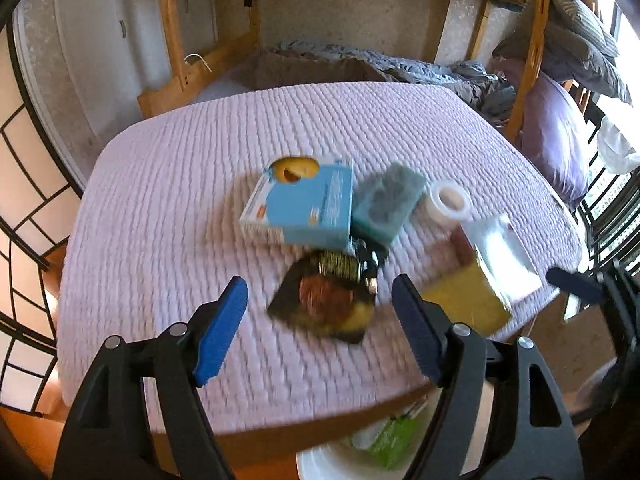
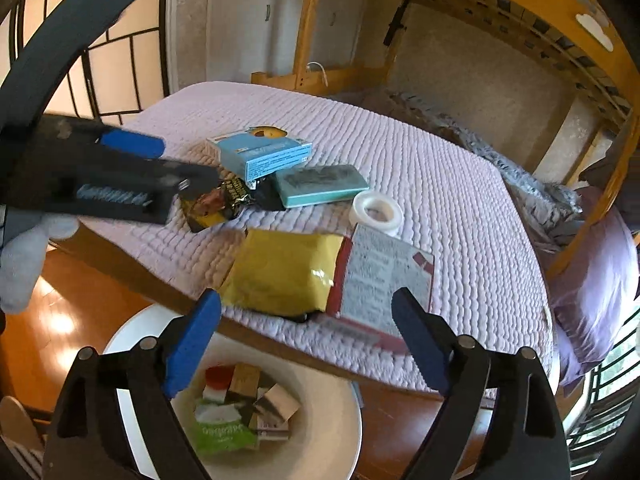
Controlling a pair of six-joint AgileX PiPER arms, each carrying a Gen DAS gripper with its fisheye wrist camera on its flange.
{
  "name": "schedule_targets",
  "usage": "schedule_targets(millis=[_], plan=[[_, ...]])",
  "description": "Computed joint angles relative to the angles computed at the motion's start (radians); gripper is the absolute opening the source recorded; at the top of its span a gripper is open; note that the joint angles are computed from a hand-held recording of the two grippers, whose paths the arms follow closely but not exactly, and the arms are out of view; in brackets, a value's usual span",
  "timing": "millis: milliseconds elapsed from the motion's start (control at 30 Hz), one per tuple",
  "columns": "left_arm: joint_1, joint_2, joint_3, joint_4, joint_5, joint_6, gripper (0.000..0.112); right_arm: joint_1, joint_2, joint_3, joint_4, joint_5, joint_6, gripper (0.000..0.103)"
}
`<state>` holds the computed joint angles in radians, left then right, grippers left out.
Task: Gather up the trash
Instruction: 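Move both tools back over the bed toward the remaining items, then grasp the blue smiley-face medicine box with the left tool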
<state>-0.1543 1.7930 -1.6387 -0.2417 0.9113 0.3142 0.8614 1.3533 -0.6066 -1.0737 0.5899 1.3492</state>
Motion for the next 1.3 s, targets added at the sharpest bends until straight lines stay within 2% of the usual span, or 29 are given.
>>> schedule_targets(millis=[167, 500, 700, 867, 933, 1000, 1100, 1167, 1300], plan=[[-0.006, 0.126, -0.172, 0.028, 0.055, -0.023, 0.077, 0.014, 0.073, -0.033, -0.074, 0.031, 0.095, 0.086], [-0.021, 0.379, -0.551, 0.083, 0.223, -0.052, 0.081, 0.049, 0.162, -0.076, -0.129, 0.074, 0.130, 0.086], [-0.033, 0.448, -0.648, 0.116, 0.264, -0.051, 0.086, 0.056, 0.204, -0.091, -0.132, 0.084, 0.140, 0.086], [-0.026, 0.457, -0.655, 0.098, 0.274, -0.050, 0.086, 0.066, 0.224, -0.093, -0.153, 0.103, 0.152, 0.086], [-0.023, 0.450, -0.644, 0.093, 0.264, -0.045, 0.091, 0.069, 0.230, -0.097, -0.160, 0.108, 0.153, 0.086], [-0.022, 0.455, -0.652, 0.094, 0.266, -0.040, 0.092, 0.073, 0.235, -0.098, -0.169, 0.115, 0.155, 0.085], [-0.025, 0.484, -0.704, 0.099, 0.298, -0.050, 0.091, 0.068, 0.239, -0.100, -0.165, 0.103, 0.141, 0.076], [-0.024, 0.486, -0.706, 0.094, 0.303, -0.049, 0.084, 0.062, 0.239, -0.099, -0.161, 0.086, 0.130, 0.069], [-0.027, 0.460, -0.660, 0.089, 0.275, -0.037, 0.083, 0.048, 0.225, -0.086, -0.171, 0.059, 0.129, 0.063]])
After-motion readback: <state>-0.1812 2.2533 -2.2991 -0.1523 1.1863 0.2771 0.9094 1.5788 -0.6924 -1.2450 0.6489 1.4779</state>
